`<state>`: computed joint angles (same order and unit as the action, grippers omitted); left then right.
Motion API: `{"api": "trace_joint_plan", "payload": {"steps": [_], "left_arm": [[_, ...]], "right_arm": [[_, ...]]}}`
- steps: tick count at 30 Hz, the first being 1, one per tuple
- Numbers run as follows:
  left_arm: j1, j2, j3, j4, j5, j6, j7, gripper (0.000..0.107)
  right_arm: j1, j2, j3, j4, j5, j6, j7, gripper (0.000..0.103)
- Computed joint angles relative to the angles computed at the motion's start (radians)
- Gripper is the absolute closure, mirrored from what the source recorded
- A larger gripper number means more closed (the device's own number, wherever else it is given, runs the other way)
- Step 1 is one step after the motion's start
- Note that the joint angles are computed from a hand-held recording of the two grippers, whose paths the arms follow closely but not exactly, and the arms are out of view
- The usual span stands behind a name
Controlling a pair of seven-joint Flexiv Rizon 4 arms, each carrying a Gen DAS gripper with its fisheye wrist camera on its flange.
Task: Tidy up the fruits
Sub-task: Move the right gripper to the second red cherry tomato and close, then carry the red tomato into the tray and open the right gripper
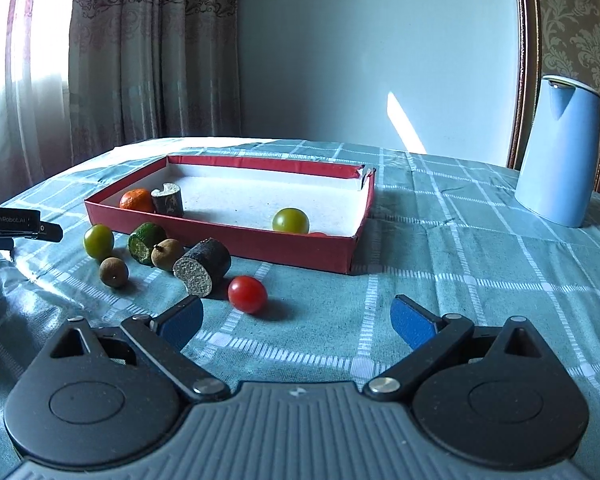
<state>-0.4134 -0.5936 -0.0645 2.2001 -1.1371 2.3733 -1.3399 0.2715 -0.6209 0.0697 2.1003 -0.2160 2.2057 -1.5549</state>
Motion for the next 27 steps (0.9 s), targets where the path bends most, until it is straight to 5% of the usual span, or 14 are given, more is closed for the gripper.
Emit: {"api": "trace_joint_plan", "payload": {"steps": [6,18,21,27], "left_arm": [[0.005,0.002,0.001,0.004,0.013,-0.005,-0.013,0.004],[0.003,0.004,0.006,0.005,0.02,-0.015,-0.018,0.004],[0.001,0.002,0.007,0.001,0.016,-0.019,-0.008,0.004],[-0.006,0.0,0.007,-0.011,-0.011,-0.027,0.026,0.004]], "right_arm": [[-0.04,-0.006,0.036,-0.037,-0.104,-0.105,0.011,0.042],[-0.08,-0.04,0.076,-0.115,-0.186,-0.193,0.059,0.048],[-0.125,-0.049,0.117,-0.129,-0.238,-0.224,0.074,0.064],[-0.165,-0.058,0.153,-0.133,-0.291,-0.229,0.09,0.077]]}}
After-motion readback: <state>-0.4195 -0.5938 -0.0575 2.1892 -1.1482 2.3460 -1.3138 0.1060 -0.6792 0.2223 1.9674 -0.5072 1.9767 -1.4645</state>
